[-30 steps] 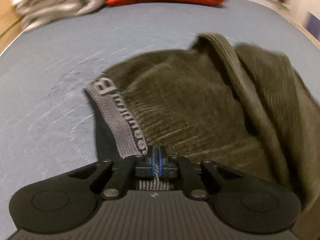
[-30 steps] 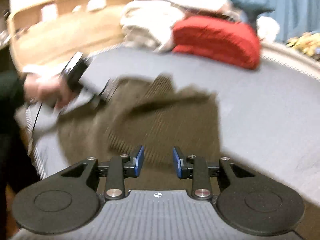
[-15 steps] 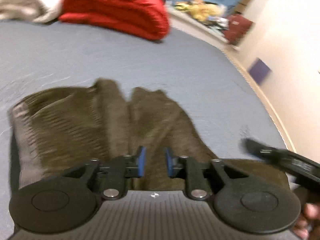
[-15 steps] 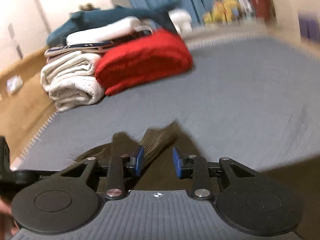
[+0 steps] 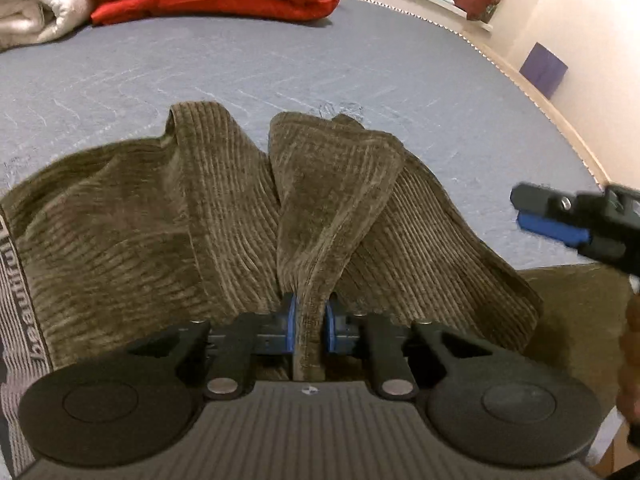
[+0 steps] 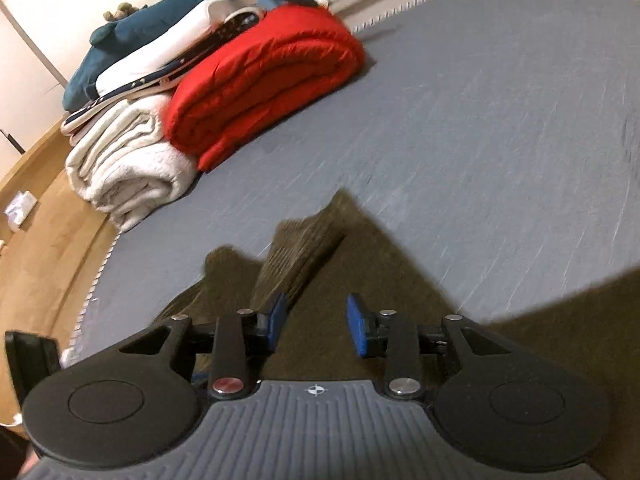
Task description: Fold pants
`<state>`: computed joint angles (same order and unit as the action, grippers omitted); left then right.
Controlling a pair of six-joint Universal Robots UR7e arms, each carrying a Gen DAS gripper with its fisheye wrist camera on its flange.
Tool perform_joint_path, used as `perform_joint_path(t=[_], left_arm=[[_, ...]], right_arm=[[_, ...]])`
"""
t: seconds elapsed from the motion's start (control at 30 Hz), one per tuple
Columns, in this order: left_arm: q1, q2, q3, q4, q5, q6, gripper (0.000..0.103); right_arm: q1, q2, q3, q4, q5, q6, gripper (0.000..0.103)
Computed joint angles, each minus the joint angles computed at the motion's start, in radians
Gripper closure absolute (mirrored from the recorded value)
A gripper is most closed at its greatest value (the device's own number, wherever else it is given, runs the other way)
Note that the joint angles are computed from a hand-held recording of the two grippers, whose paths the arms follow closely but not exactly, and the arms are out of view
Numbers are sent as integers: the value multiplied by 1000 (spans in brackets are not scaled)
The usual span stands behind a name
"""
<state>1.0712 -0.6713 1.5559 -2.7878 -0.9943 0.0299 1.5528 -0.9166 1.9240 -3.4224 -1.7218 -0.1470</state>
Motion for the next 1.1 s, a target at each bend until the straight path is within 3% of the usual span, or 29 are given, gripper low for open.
perform_joint_path(t=[0.1, 0.27, 0.4, 0.5, 0.6, 0.73, 0.83, 0.97, 1.0, 1.1], left_arm=[[-2, -4, 6, -34, 16, 21, 89], [-14, -31, 42, -203, 39, 42, 90], [-33, -15, 50, -443, 173, 136, 91], [-5, -40, 39, -367, 144, 50, 91], [19, -53, 25, -278, 109, -24, 90], [40, -48, -1, -193, 84, -67, 74], [43, -44, -12, -151, 85, -83, 74], [40, -37, -12, -140, 113, -82, 76], [39, -39, -9, -149, 108, -78, 84], [40, -53, 17, -224, 41, -55, 93]], right_arm=[[-12, 35, -52, -33, -66, -66, 54], [-40, 88, -133, 54, -92, -149, 52], [-40, 100, -147, 161, -78, -220, 54], [-23, 91, -116, 159, -20, -354, 92], [-12, 65, -81, 199, 32, -463, 103], [-24, 0, -58, 395, 145, -532, 103], [-18, -31, -50, 490, 137, -596, 103], [-20, -43, -52, 493, 122, -570, 103], [-21, -45, -47, 463, 119, -562, 103], [-20, -38, -42, 354, 98, -501, 85]])
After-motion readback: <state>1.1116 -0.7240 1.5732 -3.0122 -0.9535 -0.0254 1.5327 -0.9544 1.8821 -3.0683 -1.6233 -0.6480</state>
